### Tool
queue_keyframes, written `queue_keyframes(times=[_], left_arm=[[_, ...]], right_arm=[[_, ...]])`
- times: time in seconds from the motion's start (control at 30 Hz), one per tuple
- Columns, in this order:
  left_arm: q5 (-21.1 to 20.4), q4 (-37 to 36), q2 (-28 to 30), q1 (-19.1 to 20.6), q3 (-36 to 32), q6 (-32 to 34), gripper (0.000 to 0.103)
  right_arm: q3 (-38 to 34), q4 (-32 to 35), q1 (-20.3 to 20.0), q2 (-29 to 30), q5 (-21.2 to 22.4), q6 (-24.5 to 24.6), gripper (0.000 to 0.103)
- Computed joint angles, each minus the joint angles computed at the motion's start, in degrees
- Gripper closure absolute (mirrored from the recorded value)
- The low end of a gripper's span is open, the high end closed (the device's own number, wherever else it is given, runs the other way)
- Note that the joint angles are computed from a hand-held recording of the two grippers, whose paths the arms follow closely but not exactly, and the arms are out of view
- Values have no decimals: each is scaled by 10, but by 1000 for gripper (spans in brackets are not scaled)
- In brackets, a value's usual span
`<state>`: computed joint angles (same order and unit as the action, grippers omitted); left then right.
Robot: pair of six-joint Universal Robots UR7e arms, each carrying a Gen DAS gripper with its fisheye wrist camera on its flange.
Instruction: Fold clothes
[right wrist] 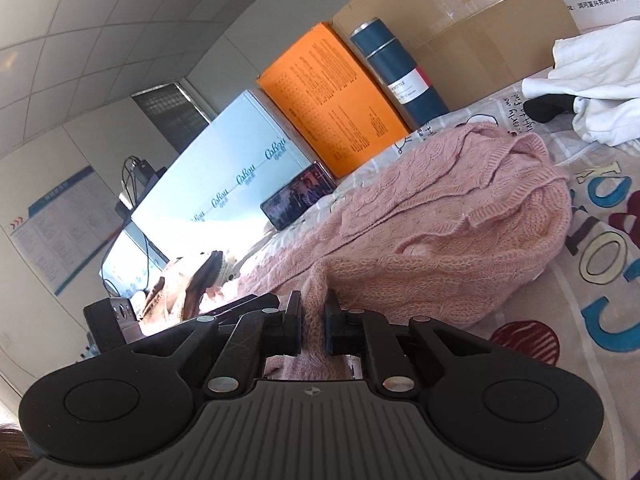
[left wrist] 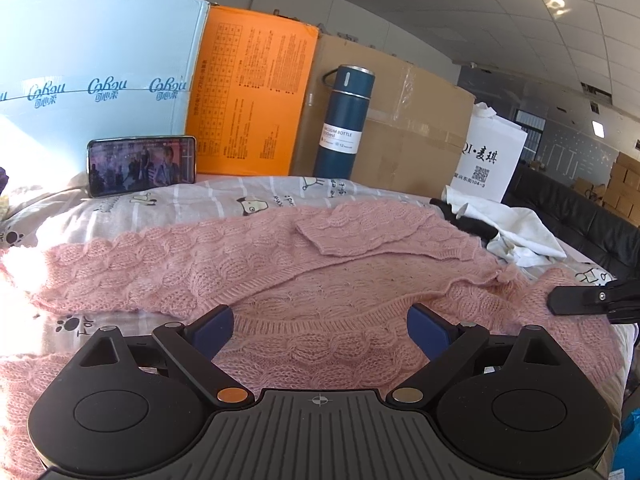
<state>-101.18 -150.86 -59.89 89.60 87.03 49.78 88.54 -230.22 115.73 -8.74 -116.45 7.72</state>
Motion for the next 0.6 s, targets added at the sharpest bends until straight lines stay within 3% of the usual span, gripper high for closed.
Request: queue_keyframes(times=[0.17,0.23,0.3,0.47,0.6], left_arm=[[-3,-1,-1,1,-1,-7,7],[-8,-17,0,2,0,-18,7],[-12,-32,0,4,1,-30,7],[-17,-63,3,6,0,-60,7],[-16,-75,6,7,-4,-83,7]], right_arm=[[-62,146,1,-7,-56,14,88],[-75,183,-5,-10,-48,32,79],[-87,205,-10,-11,-34,43,63],[-122,213,-15,-1,-4,32,49],[-142,176,-19,15,12,19,45]])
